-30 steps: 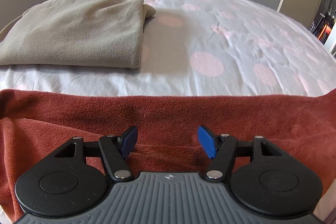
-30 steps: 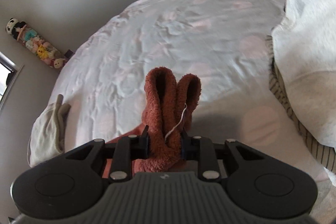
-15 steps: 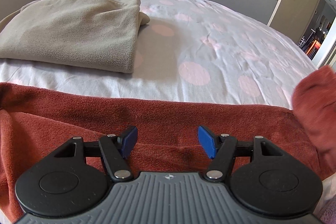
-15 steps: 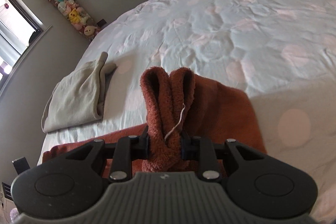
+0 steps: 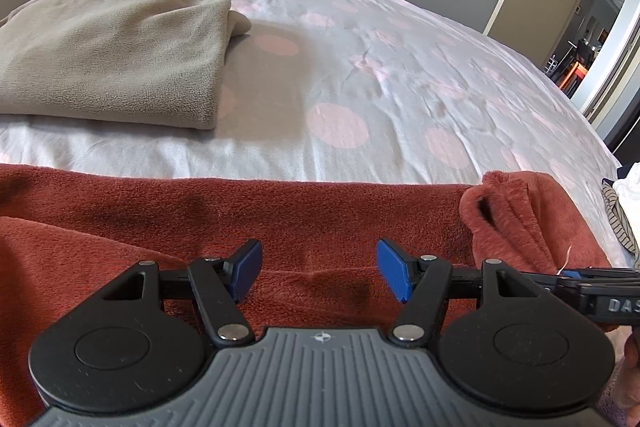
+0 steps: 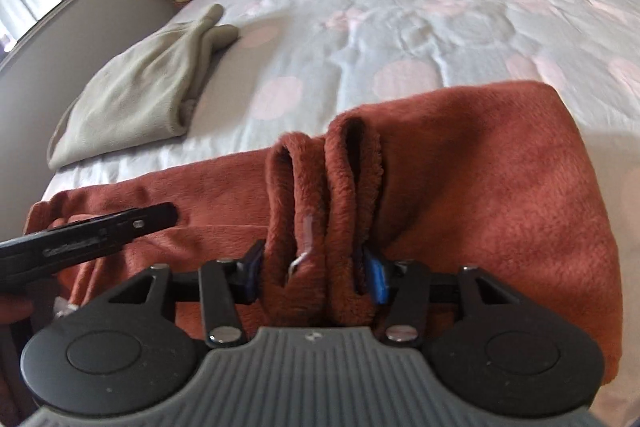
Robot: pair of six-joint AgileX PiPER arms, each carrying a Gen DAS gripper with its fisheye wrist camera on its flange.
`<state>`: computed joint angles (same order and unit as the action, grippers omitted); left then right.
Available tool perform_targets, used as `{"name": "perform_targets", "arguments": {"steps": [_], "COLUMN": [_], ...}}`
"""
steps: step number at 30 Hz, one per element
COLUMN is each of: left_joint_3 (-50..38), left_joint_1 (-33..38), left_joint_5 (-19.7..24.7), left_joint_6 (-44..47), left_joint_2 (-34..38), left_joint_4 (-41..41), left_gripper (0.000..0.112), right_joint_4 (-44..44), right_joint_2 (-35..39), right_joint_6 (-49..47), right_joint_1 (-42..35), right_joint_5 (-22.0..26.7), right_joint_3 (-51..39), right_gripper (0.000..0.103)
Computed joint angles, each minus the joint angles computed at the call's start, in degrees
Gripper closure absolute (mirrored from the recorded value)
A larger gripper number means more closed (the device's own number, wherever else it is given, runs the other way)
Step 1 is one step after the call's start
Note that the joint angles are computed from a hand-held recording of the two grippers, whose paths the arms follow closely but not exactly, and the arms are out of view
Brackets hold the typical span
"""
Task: Fold clothes
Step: 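Grasp the robe strip end with the left gripper while the right gripper holds the other end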
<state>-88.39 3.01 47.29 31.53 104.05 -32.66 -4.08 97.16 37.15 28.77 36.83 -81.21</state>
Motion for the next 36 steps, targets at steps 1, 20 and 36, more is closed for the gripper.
{"name": "perform_targets", "arguments": {"steps": [1, 20, 36], "left_joint_3": [0.2, 0.0, -3.6], "left_joint_1": [0.0, -7.7, -15.5], "left_joint_5": [0.0, 7.4, 5.1], "left_joint_6": [0.3, -1.5, -20.1], "left_joint_2": [-0.1, -3.5, 1.5], "left_joint_4": [-0.4, -10.4, 4.2], "left_gripper": [0.05, 0.041, 0.082], "right_joint_4": [0.2, -29.8, -19.6], "right_joint_2": [-1.0, -21.2, -21.0], "right_joint_6": [-0.6, 20.3, 7.1], "right_joint_1": [0.4, 8.9, -1.0], "right_joint_5": [-0.8, 16.5, 8.1], "right_joint_3": [0.7, 16.2, 21.7], "right_gripper": [0.044, 0.037, 0.069]}}
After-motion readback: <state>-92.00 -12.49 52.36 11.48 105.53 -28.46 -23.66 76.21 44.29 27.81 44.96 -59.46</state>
